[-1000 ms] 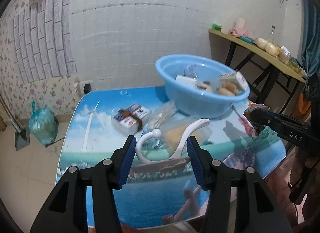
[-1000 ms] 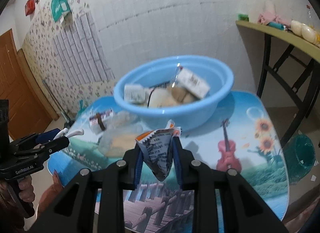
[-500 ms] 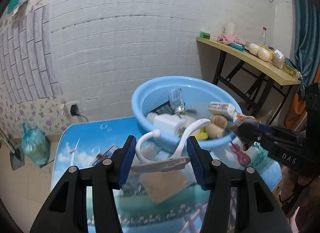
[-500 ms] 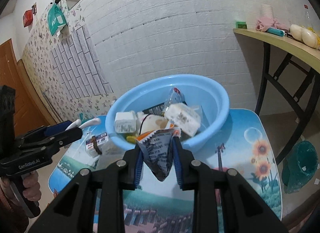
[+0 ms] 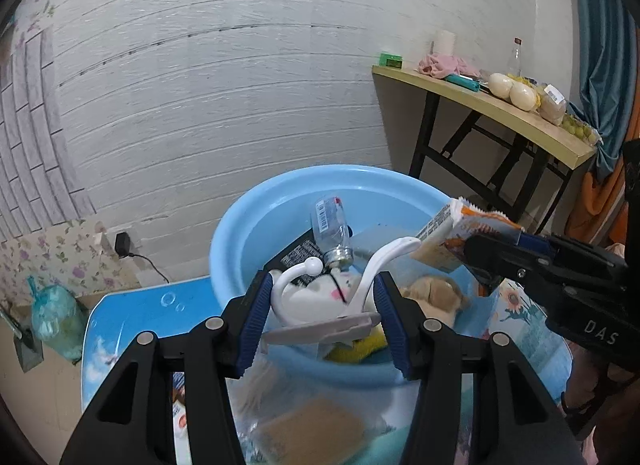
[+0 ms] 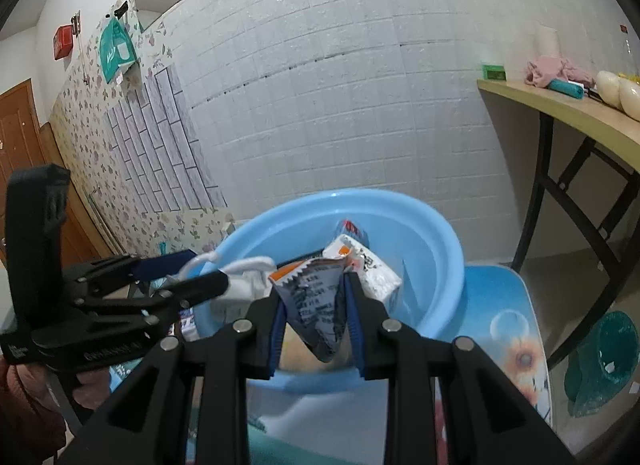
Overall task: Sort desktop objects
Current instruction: 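Open the left tool to drop the hook while the right tool releases the packet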
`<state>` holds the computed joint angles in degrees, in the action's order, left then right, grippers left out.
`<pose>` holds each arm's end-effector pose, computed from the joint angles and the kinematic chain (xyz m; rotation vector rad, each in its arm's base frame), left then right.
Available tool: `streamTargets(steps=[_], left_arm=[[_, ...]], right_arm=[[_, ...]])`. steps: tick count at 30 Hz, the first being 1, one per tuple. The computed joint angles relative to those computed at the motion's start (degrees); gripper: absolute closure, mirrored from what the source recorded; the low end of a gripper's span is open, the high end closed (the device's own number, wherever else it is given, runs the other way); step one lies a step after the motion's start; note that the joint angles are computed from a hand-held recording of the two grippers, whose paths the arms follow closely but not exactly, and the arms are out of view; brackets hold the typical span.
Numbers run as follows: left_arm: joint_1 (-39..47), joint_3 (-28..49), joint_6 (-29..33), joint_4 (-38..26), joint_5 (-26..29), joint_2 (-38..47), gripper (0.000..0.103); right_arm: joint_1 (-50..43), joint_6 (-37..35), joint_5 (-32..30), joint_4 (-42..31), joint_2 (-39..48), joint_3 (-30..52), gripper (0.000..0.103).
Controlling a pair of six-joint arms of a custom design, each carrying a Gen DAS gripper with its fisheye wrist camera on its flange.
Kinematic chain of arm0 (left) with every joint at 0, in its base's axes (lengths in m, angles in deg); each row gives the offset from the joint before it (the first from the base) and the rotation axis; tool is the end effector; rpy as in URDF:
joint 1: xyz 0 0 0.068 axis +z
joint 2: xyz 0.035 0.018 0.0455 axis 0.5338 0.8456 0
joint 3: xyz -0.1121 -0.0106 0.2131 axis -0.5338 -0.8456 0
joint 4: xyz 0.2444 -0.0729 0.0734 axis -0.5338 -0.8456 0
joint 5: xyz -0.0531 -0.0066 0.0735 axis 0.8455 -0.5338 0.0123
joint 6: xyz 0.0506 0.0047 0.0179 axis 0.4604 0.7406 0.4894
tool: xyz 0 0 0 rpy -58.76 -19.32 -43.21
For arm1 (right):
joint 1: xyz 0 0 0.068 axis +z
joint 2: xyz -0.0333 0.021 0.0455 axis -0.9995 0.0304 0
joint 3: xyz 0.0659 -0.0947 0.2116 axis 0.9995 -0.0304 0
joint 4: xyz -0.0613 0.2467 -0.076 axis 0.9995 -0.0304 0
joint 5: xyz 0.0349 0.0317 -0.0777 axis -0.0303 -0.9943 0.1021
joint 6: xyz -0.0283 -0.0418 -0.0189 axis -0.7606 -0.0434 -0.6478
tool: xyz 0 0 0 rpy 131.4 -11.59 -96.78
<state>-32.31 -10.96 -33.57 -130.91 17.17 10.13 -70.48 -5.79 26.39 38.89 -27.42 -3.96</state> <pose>0.1394 -0.2362 0.2315 -0.0423 2.2600 -0.0460 0.1710 0.0695 0.2275 -0.5329 2.1031 0.6289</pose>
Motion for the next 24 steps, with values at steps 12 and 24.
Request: streamTargets(steps=[12,24], left_arm=[[5.0,-0.5,6.3,6.4,4.1,3.1,0.051],[2.7,-1.6,2.9,3.3,1.8,0.6,0.044]], right_arm=[[1.6,-0.5,2.4,6.8,13.4,2.7,0.076],[0.8,0.1,1.9,4.8,12.1,0.9,0.064]])
